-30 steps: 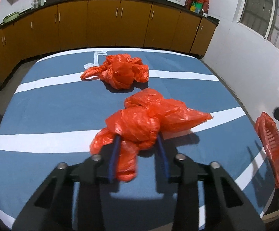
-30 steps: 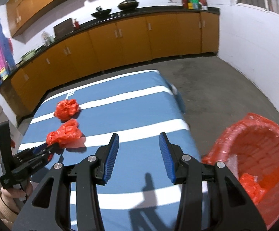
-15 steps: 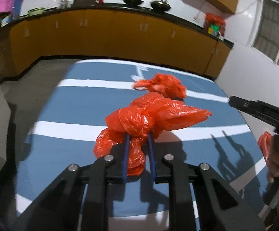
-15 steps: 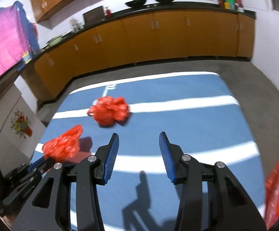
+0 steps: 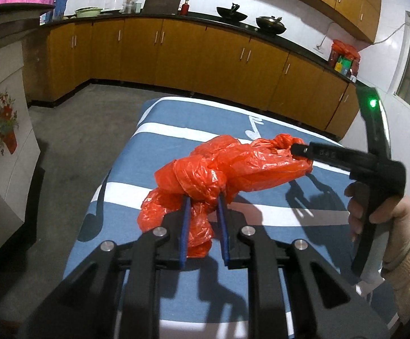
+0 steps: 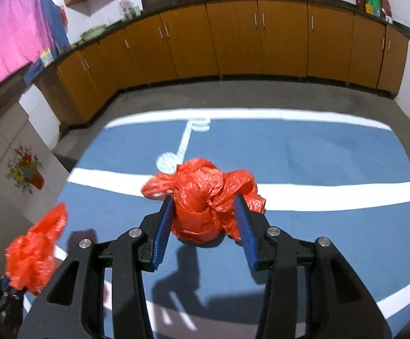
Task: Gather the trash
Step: 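Grasp the small red bag with the right tool while the left tool holds its red bag, then carry both red bags over the orange basket and open both tools to drop them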
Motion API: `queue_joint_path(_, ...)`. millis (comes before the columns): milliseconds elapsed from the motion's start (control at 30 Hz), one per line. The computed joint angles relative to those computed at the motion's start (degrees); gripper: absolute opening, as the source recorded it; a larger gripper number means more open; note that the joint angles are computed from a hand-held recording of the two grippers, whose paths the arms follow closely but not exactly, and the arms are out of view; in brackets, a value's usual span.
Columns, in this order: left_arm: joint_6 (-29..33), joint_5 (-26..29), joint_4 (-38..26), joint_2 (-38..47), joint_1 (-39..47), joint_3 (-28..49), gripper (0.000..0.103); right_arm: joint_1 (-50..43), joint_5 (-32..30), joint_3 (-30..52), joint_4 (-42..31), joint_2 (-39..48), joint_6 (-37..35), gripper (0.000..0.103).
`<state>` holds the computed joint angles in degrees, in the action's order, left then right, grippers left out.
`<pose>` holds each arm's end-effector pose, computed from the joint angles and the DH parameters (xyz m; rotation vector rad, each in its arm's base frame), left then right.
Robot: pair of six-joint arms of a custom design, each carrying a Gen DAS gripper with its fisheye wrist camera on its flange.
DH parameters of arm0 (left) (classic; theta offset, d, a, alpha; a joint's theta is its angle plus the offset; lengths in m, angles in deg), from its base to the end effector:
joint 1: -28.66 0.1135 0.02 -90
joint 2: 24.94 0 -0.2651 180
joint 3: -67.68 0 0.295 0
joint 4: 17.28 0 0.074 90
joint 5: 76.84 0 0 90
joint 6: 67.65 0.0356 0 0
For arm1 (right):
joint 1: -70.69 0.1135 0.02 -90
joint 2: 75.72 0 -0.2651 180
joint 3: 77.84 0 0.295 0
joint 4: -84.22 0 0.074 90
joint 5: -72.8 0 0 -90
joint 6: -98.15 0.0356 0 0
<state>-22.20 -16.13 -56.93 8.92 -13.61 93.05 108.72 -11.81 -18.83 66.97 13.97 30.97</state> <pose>0.1314 -0.0959 0.1394 -0.2722 2.2670 -0.1658 0.2743 0.2103 0.1468 -0.2788 2.4213 0.3757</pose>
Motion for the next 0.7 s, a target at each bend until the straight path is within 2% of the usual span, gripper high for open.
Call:
queue_joint_path(33,0.0,0.2,0.3,0.3,0.2,0.1,0.019,-0.2,-0.4,-0.5,-0.1,-0.1,-0.3,0.038)
queue_joint_path(100,-0.4,-0.4,0.8,1.7,-0.6,0.8,0.019,-0.3,-1.0,-1.9,-0.3,-1.5,-0.9,0.02)
queue_joint_path(167,-0.7,-0.9,1.0,2.7,-1.7,1.5,0.019,-0.3,-0.5,-4.3,-1.5,-5.0,-1.3,0.016)
queue_joint_path(300,-2.7,-3.3,0.0,3.5,-5.9,2.6,0.019,-1.6,0.1,-8.7,-3.8,-12.2,-0.9,0.015)
queue_joint_path(467,-5.3,-5.9,-0.5,6.3,-11.0,5.0,0.019,-3.0,2.1,-16.8,-11.4,-29.1,-0.5,0.015)
queue_joint_path(667,-9.8,-10.5,-1.3,13.0,-19.5,9.7,0.019,-2.3,7.8,-22.5,-28.3,-52.2,1.3,0.015)
queue_joint_path(700,-10.9,-11.6,-1.7,14.8,-21.3,11.0,0.019,-1.7,9.6,-23.1,-32.8,-57.4,2.1,0.015)
